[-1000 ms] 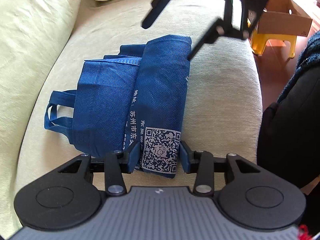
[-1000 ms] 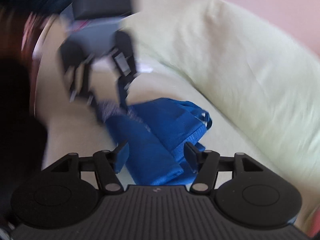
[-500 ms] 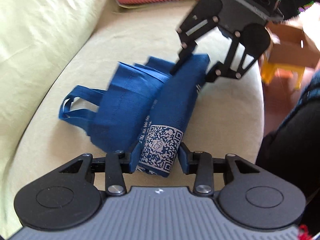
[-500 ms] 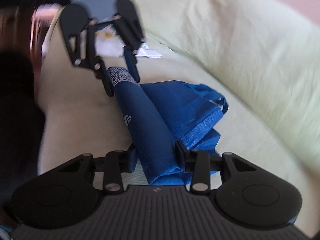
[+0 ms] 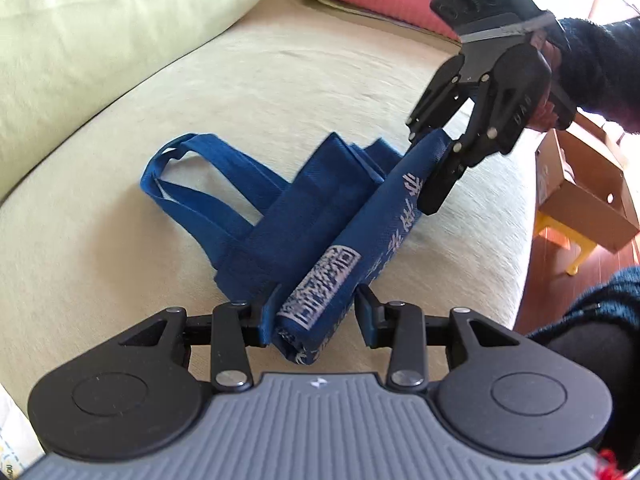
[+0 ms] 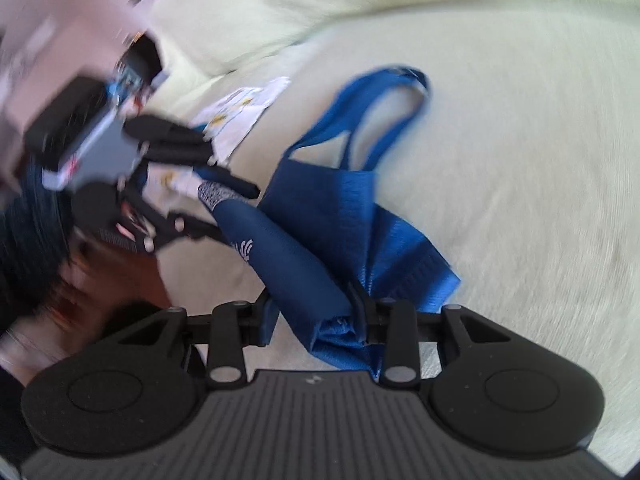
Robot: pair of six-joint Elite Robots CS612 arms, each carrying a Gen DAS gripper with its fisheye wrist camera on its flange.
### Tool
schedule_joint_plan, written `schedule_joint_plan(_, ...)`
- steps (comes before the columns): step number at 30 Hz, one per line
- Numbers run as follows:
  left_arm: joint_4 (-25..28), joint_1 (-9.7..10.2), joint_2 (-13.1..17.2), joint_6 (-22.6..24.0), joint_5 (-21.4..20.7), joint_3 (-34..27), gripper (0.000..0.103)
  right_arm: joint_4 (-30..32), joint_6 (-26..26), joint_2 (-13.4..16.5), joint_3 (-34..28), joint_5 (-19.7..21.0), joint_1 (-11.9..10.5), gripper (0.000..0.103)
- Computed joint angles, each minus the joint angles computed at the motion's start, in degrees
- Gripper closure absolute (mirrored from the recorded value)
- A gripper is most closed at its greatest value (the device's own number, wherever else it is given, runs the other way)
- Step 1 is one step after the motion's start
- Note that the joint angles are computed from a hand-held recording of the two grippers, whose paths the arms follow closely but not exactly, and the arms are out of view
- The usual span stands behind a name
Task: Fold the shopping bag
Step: 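Grasp the tote fold with the right gripper and flatten it toward the handles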
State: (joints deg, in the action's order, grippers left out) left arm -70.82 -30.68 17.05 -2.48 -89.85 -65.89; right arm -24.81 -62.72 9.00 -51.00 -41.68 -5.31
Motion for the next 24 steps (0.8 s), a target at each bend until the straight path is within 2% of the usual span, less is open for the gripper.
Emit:
schedule_joint_plan(5,-0.5,-0.02,0.3,-1.8,1.3,-0.1,0.053,0.9,7.0,0.3,0.2,0.3,-0.3,0.073)
schedule_joint_plan(8,-1.3,-0.52,0.8,-3.0,4.4,-1.0,0.051,-0.3,11.8,0.0,2.1,0.8,0.0,0.074)
schedule_joint_plan(11,-1.7,-1.38,1.3,-2.7,9.8,-1.7,0.053,-0.2,16.1,-0.4,3.2,1.0,-0.2,0.075)
schedule_joint_plan(14,-2.5,-3.40,2.0,-2.3,20.5,-3.3,0.058,-0.5,20.1,-0.3,3.9,1.3,0.0,0.076)
schedule_joint_plan(16,-3.7,-4.31,2.5,-1.7,24.9,-4.3,0.060,-0.6,22.3,-0.3,4.2,1.5,0.1,0.076)
schedule_joint_plan(17,-4.9,-4.45,2.8,-1.6,24.6,-4.8,0.065,-0.5,23.3,-0.2,4.1,1.8,0.0,0.076)
schedule_joint_plan(22,-8.8,-4.61,3.7,0.4,20.0,-5.1,0.069,0.4,27.5,1.0,2.9,4.1,-0.5,0.077)
schedule_joint_plan(24,-9.9,-4.41,3.8,-0.8,19.3,-3.8,0.069,0.3,29.3,1.5,2.2,4.6,-0.6,0.077)
